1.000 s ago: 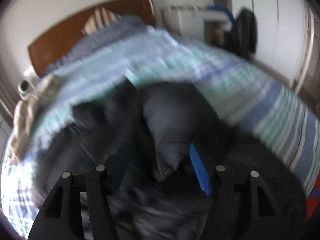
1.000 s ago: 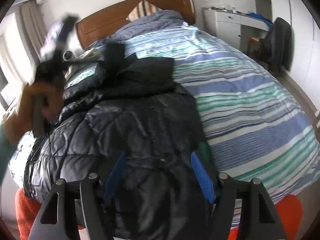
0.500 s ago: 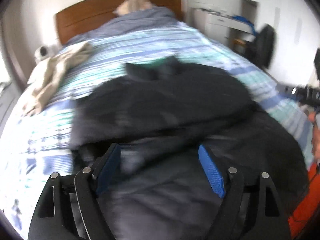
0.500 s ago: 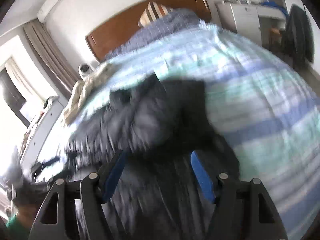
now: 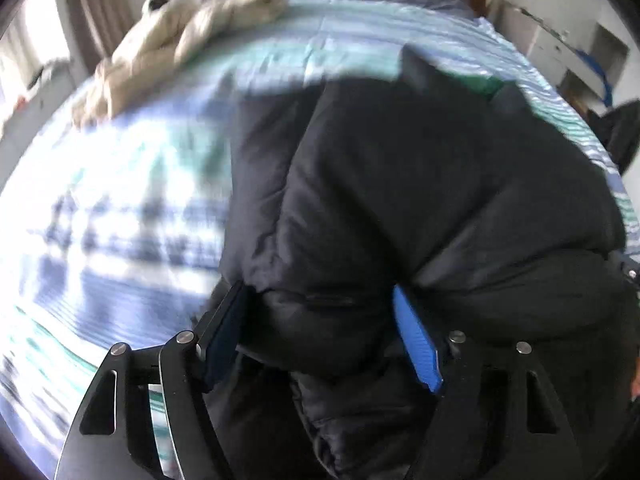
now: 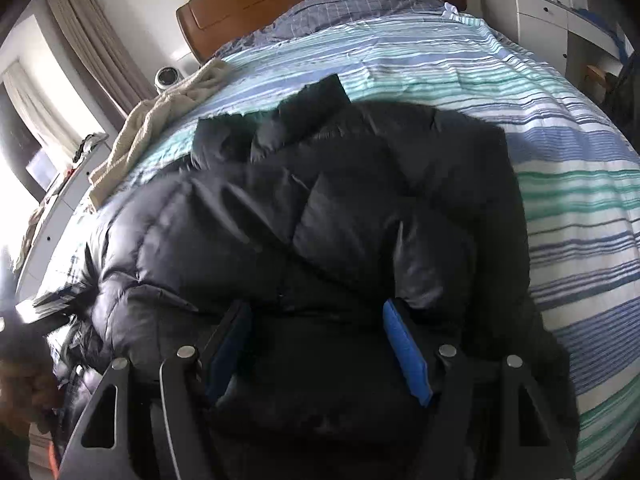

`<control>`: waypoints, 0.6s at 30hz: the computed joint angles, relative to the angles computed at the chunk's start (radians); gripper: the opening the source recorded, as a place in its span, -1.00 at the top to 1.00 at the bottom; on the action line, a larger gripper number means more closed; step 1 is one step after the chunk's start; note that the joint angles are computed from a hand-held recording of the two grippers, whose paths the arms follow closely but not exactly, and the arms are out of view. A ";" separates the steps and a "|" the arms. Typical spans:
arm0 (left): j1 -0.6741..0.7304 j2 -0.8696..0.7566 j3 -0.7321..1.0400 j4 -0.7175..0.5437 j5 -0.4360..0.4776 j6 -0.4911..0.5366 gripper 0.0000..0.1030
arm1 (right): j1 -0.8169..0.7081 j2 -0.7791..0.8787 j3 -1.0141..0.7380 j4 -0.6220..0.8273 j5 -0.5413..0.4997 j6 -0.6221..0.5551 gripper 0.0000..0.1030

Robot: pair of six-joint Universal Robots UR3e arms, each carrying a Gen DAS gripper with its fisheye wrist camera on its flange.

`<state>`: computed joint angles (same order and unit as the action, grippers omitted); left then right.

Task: Fold large clothes
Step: 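Press the folded jacket side flat with the left gripper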

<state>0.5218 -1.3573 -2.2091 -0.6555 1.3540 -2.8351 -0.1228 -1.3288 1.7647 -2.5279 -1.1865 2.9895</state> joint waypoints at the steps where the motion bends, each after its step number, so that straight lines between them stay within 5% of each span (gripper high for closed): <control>1: 0.002 0.003 -0.019 0.020 0.000 -0.006 -0.46 | 0.010 0.003 0.005 -0.012 -0.020 -0.008 -0.35; 6: -0.019 0.051 0.069 -0.125 0.040 0.010 -0.39 | -0.007 0.013 0.026 -0.040 -0.005 -0.009 -0.35; 11: 0.100 0.169 0.162 -0.224 -0.129 0.012 -0.40 | -0.027 0.006 0.050 -0.058 0.023 -0.014 -0.35; 14: 0.039 0.035 0.260 -0.166 -0.149 -0.046 -0.40 | -0.016 0.013 0.049 -0.074 0.011 -0.002 -0.35; 18: -0.099 -0.263 0.437 -0.046 -0.049 -0.141 -0.49 | -0.019 0.004 0.072 -0.095 0.015 -0.003 -0.35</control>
